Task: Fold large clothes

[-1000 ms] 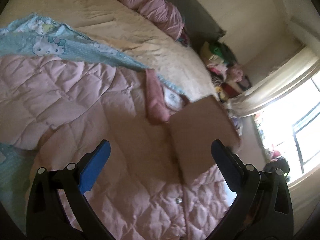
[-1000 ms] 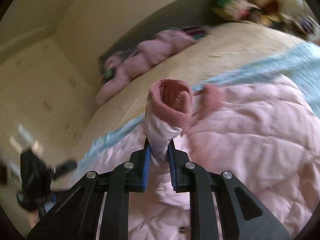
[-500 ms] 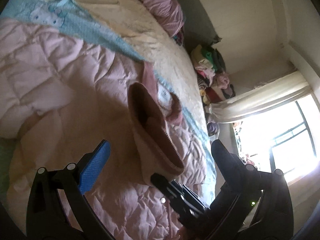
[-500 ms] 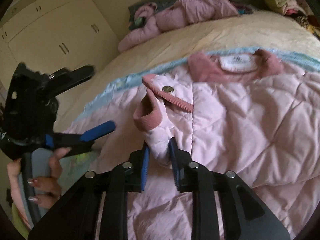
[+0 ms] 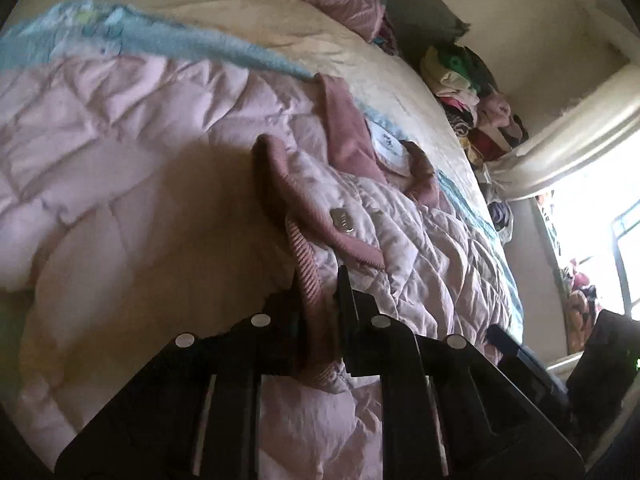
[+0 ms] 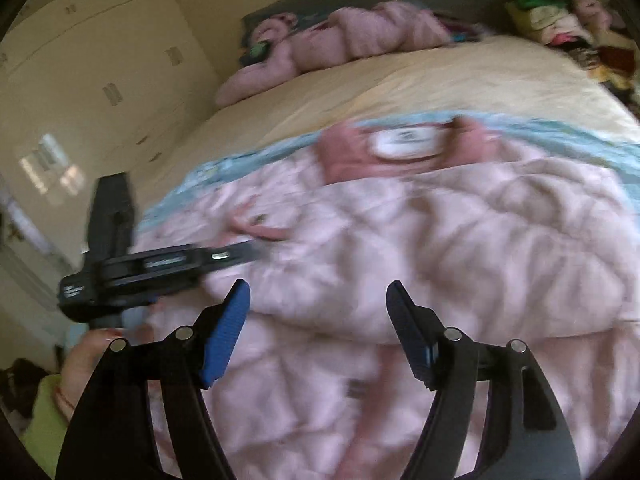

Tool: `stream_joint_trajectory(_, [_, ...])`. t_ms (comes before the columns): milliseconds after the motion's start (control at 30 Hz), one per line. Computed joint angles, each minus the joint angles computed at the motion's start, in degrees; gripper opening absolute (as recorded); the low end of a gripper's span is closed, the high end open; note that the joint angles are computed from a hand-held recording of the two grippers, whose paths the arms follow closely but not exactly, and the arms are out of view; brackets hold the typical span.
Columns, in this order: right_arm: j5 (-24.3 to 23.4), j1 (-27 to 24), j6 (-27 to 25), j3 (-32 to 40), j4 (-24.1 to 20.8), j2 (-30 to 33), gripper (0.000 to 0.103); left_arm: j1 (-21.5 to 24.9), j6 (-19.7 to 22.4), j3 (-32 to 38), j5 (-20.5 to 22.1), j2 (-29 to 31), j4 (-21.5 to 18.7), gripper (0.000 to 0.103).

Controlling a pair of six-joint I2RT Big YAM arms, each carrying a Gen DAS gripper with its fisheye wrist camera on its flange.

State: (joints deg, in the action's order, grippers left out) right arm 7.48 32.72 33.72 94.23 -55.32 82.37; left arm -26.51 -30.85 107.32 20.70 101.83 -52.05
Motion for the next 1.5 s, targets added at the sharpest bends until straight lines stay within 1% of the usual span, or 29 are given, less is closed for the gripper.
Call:
stream_joint_trajectory(100, [2.3,-2.3,1.4,-2.7,-0.6,-2.8,0.069,0.6,0.7,-0.7,-1.7,-1.3,2.2,0.005])
stream_joint_trajectory(167, [4.8,-4.3,2.7,-4.5,-0.5,-5.0,0.070,0.9,2.4,-1.1,-4.9,-2.8,3.0,0.005])
stream_joint_trajectory(200, [7.2,-5.0,2.7,-4.8,-1.4,-5.5,0.070,1.0,3.6,-1.8,-6.7,-3.6,3.3,0.005])
stream_joint_trajectory(267, [10.0,-6.4,2.4,-4.7,-3.5,-5.0,0.070,0.9,5.7,-0.7,-9.5,-2.9,1.6,0.005])
stream_joint_trajectory(333, [11.5,-7.8,2.7,-4.6,-5.7,-4.2,0.070,1.3,5.5,0.0,-9.4,-1.4,-1.2,0.005])
stream_joint_trajectory(367, [11.0,-8.5,3.1,-4.9,-6.4,-3.9,0.070,1.4,5.5,0.3,-9.4,-0.8,-2.2,0.005])
stream_joint_trajectory(467, [10.8,-10.0,4.0,-5.7,-8.5,-3.0,0.070,1.6,5.5,0.4,-9.7,-0.2,-3.5,0.007])
stream_joint_trajectory(567, [9.3,-11.4,5.2,-7.2,-8.8,-2.8,0.070,1.6,5.7,0.5,-10.2,0.1,-4.4,0.009])
stream_joint_trajectory(633, [8.2,-11.9,5.8,-7.6,-8.7,-2.2,0.070,1.7,5.6,0.4,-9.9,0.4,-4.9,0.013])
stream_joint_trajectory(700, [8.1,-12.0,6.0,-7.3,-9.3,-1.4,0.070,1.8,5.3,0.1,-9.5,0.6,-5.1,0.016])
stream_joint_trajectory(767, [8.4,-11.8,6.2,-6.7,-10.0,-0.9,0.070,1.9,5.4,0.4,-9.3,0.6,-5.5,0.016])
stream_joint_trajectory(833, [8.7,-11.3,6.8,-6.2,-10.5,-1.2,0.070,1.8,6.0,0.7,-10.6,0.2,-6.5,0.023])
stream_joint_trajectory(867, [8.6,-11.1,7.3,-6.6,-9.6,-1.9,0.070,1.5,5.6,1.0,-11.4,0.1,-6.8,0.027])
stream_joint_trajectory(933, [8.1,-10.7,8.7,-7.1,-7.8,-3.2,0.073,1.7,5.3,0.6,-12.3,-1.0,-6.9,0.051])
stream_joint_trajectory(967, [8.0,-10.4,9.4,-7.2,-7.2,-3.8,0.078,1.7,5.2,0.3,-12.8,-1.8,-6.7,0.056])
stream_joint_trajectory(1000, [8.0,-9.9,9.9,-7.0,-6.7,-4.2,0.083,1.8,5.2,0.0,-13.4,-2.7,-6.6,0.064])
stream_joint_trajectory(1033, [8.0,-9.4,10.0,-6.7,-6.2,-4.6,0.085,1.9,5.3,0.2,-13.9,-3.3,-6.6,0.070])
stream_joint_trajectory(1067, [8.0,-8.9,10.0,-6.2,-6.1,-4.8,0.089,1.9,5.2,0.0,-14.5,-3.9,-6.6,0.073])
stream_joint_trajectory(1100, [8.1,-8.4,9.9,-5.6,-6.2,-4.7,0.092,2.0,5.2,-0.1,-15.3,-4.6,-6.6,0.081])
stream_joint_trajectory(1133, [8.2,-7.6,9.6,-4.5,-6.3,-4.4,0.094,2.1,5.0,-0.3,-16.2,-5.3,-6.4,0.092])
stream_joint_trajectory(1167, [8.3,-7.1,9.4,-3.7,-6.7,-4.2,0.095,2.2,4.9,-0.5,-17.1,-5.9,-6.1,0.094])
stream_joint_trajectory(1233, [8.7,-5.5,9.0,-1.2,-7.3,-3.3,0.098,2.5,4.9,-0.7,-18.4,-7.1,-6.3,0.094])
stream_joint_trajectory(1300, [8.9,-4.1,8.4,0.9,-7.5,-2.4,0.098,3.0,4.5,-0.8,-18.5,-7.9,-6.6,0.094])
stream_joint_trajectory(1500, [9.6,-1.1,7.1,6.8,-7.6,0.3,0.098,4.8,2.9,-0.2,-21.8,-9.1,-8.8,0.094])
